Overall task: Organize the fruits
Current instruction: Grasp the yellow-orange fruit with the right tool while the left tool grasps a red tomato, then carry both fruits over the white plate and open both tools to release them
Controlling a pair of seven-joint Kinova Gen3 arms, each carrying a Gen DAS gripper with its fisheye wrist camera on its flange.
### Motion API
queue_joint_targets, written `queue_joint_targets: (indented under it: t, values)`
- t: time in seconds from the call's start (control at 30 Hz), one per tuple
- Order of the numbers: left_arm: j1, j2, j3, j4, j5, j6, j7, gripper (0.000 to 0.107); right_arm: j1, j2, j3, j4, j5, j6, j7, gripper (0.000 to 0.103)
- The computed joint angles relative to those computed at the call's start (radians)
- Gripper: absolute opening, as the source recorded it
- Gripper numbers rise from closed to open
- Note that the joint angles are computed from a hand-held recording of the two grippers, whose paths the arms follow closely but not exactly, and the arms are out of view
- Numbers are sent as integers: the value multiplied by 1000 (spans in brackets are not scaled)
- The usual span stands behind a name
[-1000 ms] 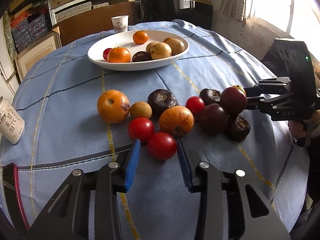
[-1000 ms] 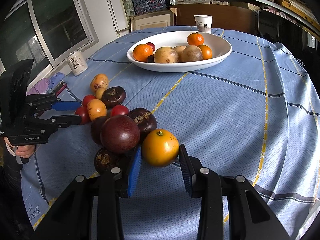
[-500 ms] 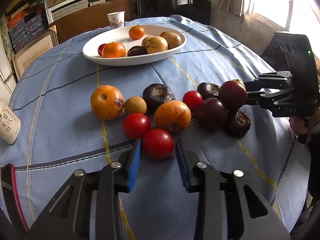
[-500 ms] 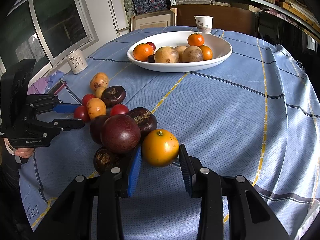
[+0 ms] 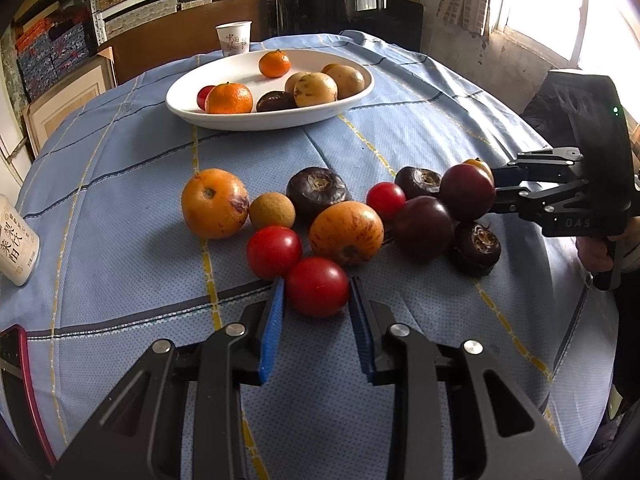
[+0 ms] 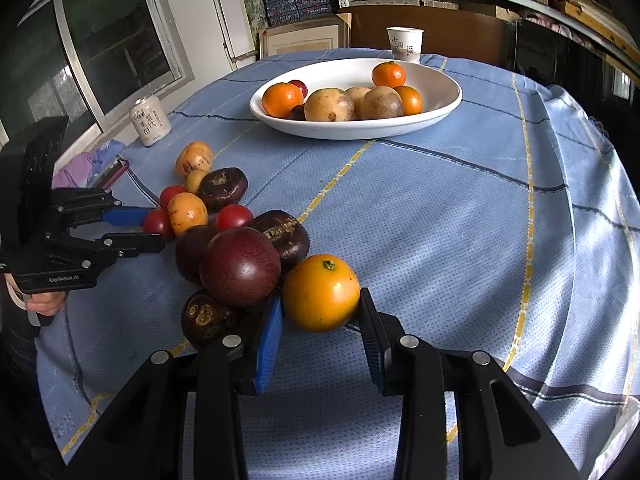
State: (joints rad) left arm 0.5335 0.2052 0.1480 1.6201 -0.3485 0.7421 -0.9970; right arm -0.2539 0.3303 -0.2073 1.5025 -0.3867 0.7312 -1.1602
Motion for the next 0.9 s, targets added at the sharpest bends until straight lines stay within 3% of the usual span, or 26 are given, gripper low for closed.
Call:
queue_joint_targets:
  t: [0.17,0.47,0.63,0.8,0.9]
  values:
    - [-3,-23,-4,24,-7,-29,26,31,24,-11,-15,14,-42,-14,35,38]
    - [-3,-59,-2,65,-58,-93,102,31,130,-51,-62,89,-295,-118,206,38]
    - [26,-58,1,62,-148,-73,186,31,127,-47,-53,100,-352,-136,201,38]
    - [15,-75,12,81,-143,-102,196,31,97,-49,-60,104,-359,-223,165,38]
    - [12,-81,13,89,-157,-115,212,31,65,-24,-53,48,-330,-259,93,38]
